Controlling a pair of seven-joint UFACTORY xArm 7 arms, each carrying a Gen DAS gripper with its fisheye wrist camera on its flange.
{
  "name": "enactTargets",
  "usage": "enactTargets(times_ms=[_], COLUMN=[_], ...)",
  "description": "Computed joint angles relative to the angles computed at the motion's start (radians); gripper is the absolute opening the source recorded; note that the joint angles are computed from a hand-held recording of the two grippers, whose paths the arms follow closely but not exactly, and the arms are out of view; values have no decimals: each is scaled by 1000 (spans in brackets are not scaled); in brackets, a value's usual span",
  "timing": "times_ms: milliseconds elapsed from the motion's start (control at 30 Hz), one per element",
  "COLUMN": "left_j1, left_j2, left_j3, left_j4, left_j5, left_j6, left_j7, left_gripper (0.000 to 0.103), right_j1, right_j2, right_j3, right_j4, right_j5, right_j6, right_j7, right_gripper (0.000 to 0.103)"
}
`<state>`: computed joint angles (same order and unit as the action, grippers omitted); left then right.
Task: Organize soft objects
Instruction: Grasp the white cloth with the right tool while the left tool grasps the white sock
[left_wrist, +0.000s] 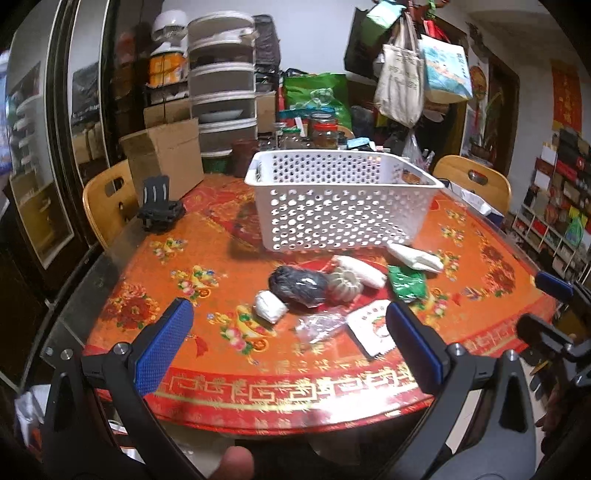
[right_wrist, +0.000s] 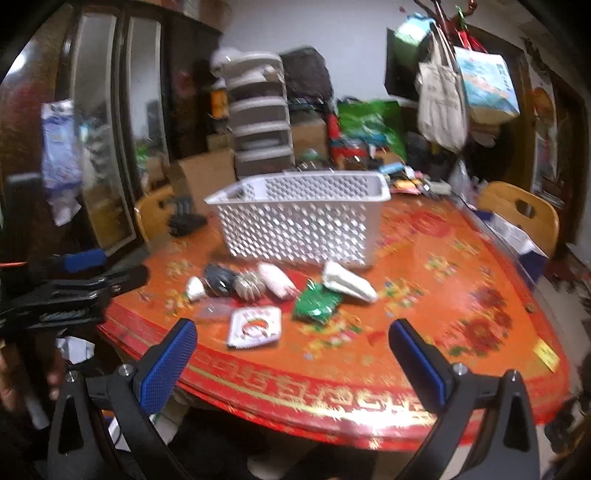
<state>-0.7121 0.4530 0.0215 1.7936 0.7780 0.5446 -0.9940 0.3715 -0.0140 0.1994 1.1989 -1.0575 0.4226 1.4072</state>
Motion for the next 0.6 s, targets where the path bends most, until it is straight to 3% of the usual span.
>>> enactTargets(times_ms=[67, 133, 200, 333, 433, 600], left_j1=[-1, 26, 62, 123, 109, 120], left_j2=[30, 56, 94, 143, 210, 308], left_j3=[23, 6, -15, -46, -15, -11], left_j4=[28, 51, 79, 94, 179, 313], left_j5=[23, -20, -94, -242, -284, -384], left_j6=[19, 45, 51, -31, 5, 50], left_j7=[-10, 47, 118, 212, 265, 345], left_gripper=[103, 103, 103, 103, 103, 103], right_j1=[-1, -6, -36, -4, -22, -9], right_j2=[13, 26, 56, 128, 175, 250], right_j3=[-1, -15, -13, -57, -78, -123], right_j4=[7, 9, 8, 70, 93, 161], right_j5=[-113, -110, 42, 144, 324, 423], right_j6=[9, -14, -65, 34, -10, -12], right_j7=[110, 131, -4, -119, -269, -392], right_gripper=[103, 103, 103, 103, 103, 103])
